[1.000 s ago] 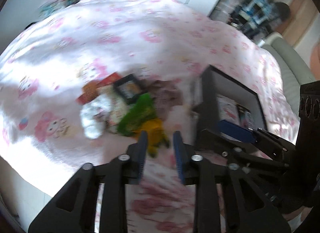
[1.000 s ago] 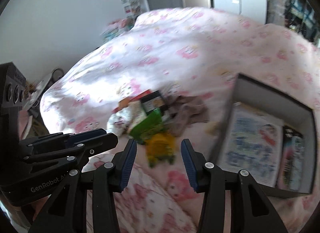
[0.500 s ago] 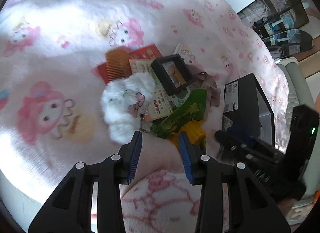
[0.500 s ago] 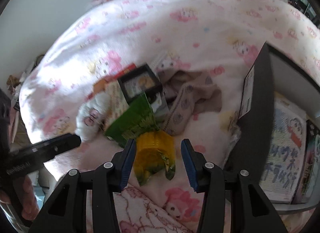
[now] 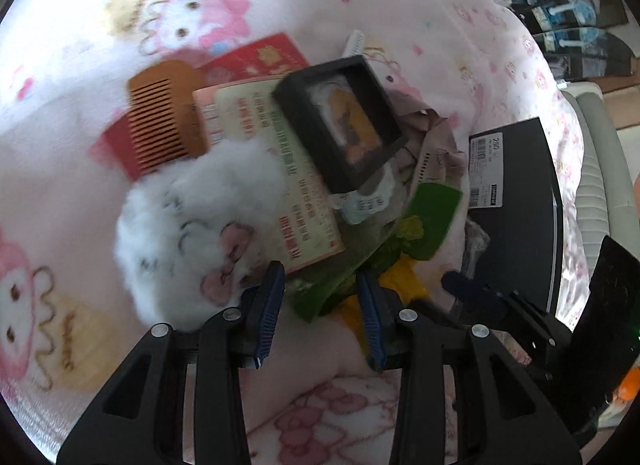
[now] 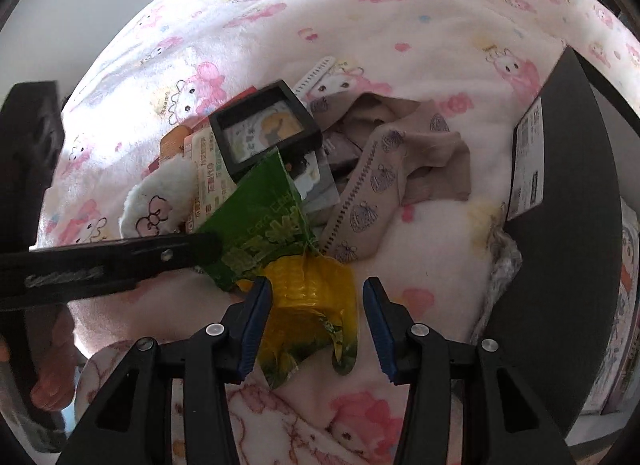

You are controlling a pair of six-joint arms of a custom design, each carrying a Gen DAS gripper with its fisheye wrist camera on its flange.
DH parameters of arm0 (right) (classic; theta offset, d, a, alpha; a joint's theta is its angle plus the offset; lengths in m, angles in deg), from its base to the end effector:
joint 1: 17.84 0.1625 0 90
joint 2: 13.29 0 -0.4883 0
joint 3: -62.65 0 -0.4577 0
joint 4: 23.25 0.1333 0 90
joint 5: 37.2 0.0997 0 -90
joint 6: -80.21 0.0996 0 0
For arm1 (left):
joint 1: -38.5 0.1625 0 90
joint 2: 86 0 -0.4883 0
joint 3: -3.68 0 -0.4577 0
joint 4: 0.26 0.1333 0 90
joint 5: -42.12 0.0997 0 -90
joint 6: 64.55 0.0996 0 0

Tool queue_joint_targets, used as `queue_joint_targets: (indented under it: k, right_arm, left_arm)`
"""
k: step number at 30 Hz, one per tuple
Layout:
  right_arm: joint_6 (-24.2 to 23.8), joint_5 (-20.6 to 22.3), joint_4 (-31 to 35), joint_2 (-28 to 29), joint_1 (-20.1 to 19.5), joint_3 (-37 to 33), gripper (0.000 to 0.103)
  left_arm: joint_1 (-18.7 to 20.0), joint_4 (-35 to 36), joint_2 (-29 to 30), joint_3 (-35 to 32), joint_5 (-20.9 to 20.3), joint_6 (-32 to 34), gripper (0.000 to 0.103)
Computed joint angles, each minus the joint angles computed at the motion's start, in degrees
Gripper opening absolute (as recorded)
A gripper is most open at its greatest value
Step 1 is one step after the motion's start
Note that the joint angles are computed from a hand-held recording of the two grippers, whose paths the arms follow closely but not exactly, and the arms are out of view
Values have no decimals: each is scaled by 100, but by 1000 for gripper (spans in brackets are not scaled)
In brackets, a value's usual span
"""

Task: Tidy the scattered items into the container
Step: 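Grasp the green corn snack bag with the left gripper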

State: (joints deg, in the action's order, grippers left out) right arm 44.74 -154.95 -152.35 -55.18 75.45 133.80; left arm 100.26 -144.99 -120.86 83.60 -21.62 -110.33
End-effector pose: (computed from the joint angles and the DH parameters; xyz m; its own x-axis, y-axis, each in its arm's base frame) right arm 0.1371 -0.8697 0.1950 -0.6905 -0.5475 0.4728 -0.5614 0.8177 0.1270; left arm -0.2399 -0.8215 0.0463 -0.9098 -0.3721 -0.1838 -0.2661 0.8629 -0.4297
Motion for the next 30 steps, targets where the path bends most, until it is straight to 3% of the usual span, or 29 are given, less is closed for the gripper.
queue_joint_targets:
  k: [3, 7, 11, 15, 18, 21, 24, 27, 30]
  right_arm:
    - [222, 69, 438, -64, -27, -91, 44]
    - [128, 90, 393, -212, -16, 63, 44]
    - [139, 78, 371, -275, -16, 147, 44]
    - [230, 155, 546, -302, -33, 143, 44]
    - [243, 293, 776, -328, -54, 123, 44]
    - [398, 269, 909, -252, -82, 31, 43]
    - [567, 365, 1003, -174, -116, -86, 44]
    - [731, 405, 1304, -43, -157, -227, 49]
    - [909, 533, 1712, 154, -229, -466, 49]
  left_arm:
    - [-48, 93, 47, -88, 152, 110, 7]
    - [-158, -275, -106, 209, 284, 20, 5]
    - [-345, -618, -430, 836, 616, -516, 4]
    - [-447, -667, -636, 1233, 587, -886, 4]
    - [-422, -781, -691, 1298, 472, -831, 8]
    - [-393, -800, -691, 1193, 567, -611, 26]
    - [-326, -815, -565, 939, 564, -216, 34]
    - [-220, -348, -389, 599, 593, -377, 35]
    - [-95, -395, -238, 435, 202, -299, 34]
